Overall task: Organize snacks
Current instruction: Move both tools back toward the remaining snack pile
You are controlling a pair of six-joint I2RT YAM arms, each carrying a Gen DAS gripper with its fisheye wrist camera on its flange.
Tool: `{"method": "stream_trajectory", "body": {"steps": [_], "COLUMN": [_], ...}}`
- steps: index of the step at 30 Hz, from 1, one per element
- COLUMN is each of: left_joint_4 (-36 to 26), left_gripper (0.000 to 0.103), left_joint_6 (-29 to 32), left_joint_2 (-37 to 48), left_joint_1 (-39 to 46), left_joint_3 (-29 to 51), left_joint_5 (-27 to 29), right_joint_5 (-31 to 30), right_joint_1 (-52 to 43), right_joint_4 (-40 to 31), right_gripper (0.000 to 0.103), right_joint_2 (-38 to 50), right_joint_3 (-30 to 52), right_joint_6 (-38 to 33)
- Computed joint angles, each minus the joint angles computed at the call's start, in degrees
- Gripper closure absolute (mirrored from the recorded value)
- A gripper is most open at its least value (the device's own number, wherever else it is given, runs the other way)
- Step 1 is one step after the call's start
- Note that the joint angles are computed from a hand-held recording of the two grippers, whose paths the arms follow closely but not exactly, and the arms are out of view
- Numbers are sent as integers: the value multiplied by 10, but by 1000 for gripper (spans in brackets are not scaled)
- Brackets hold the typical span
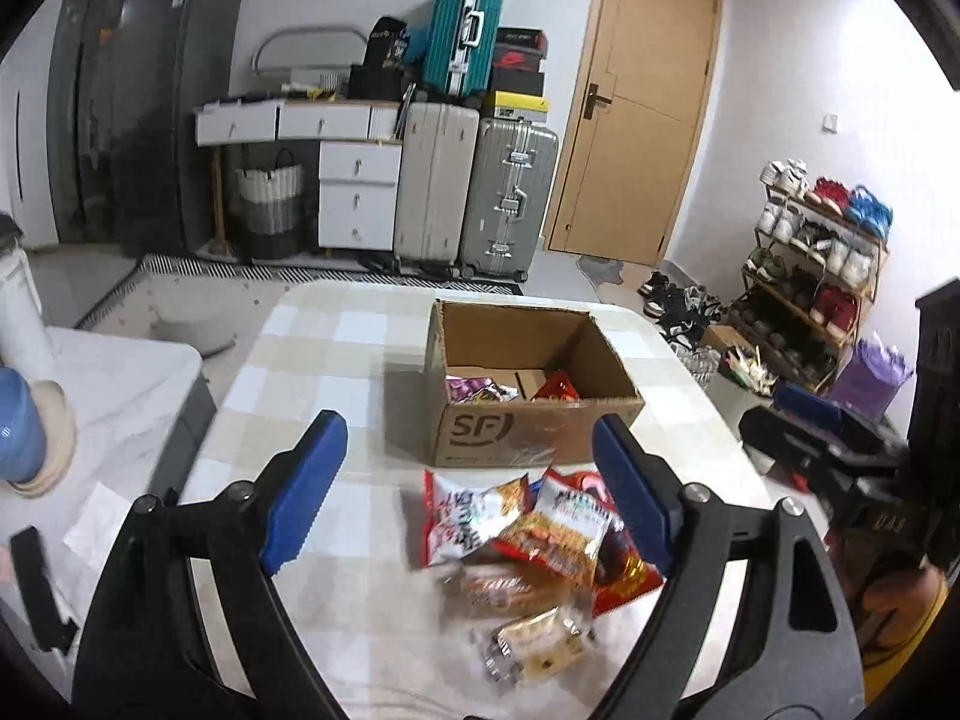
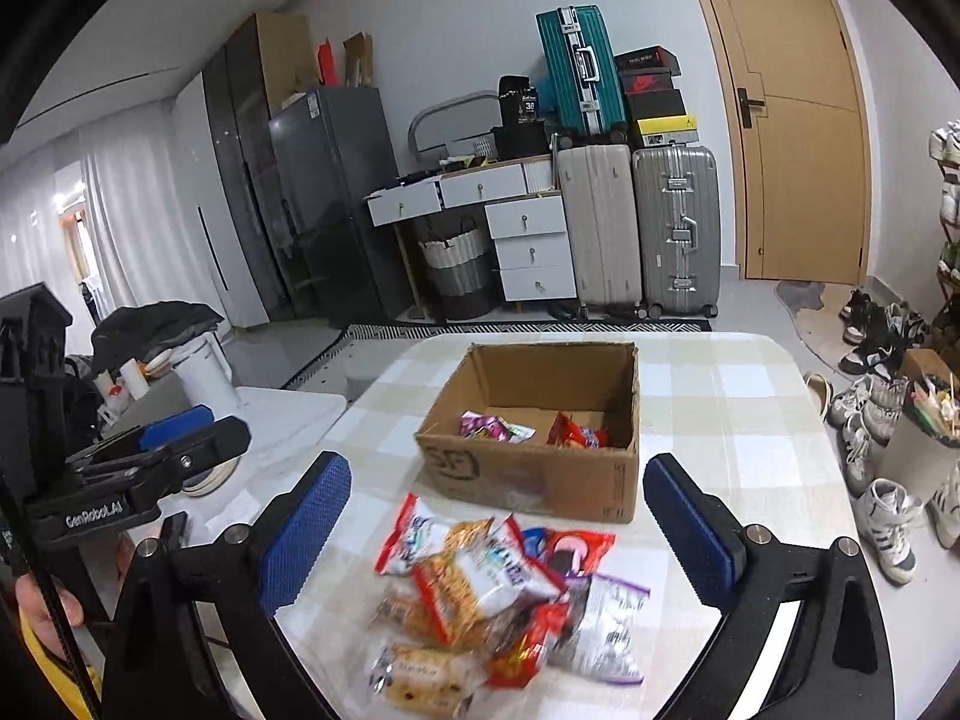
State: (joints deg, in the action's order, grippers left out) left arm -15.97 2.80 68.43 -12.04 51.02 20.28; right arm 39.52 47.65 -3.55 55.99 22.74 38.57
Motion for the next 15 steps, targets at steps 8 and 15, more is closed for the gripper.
{"method": "stream_trajectory", "body": {"steps": [8,15], "left_joint_4": [-119,-51], "left_gripper": [21,18], "left_joint_6": [51,66], "left_joint_2": [-151,-202], "left_joint_1": [135,35], "left_joint_3": [-69,-171], "left_joint_5": [141,-55], "right_joint_5": [103,94], "right_joint_1": [142,159], "right_joint_4": [-93,-59], "right_gripper": [2,2], "right_joint_2": [-22,48], "right_joint_3": [-8,-38], "right_joint_6": [132,197]}}
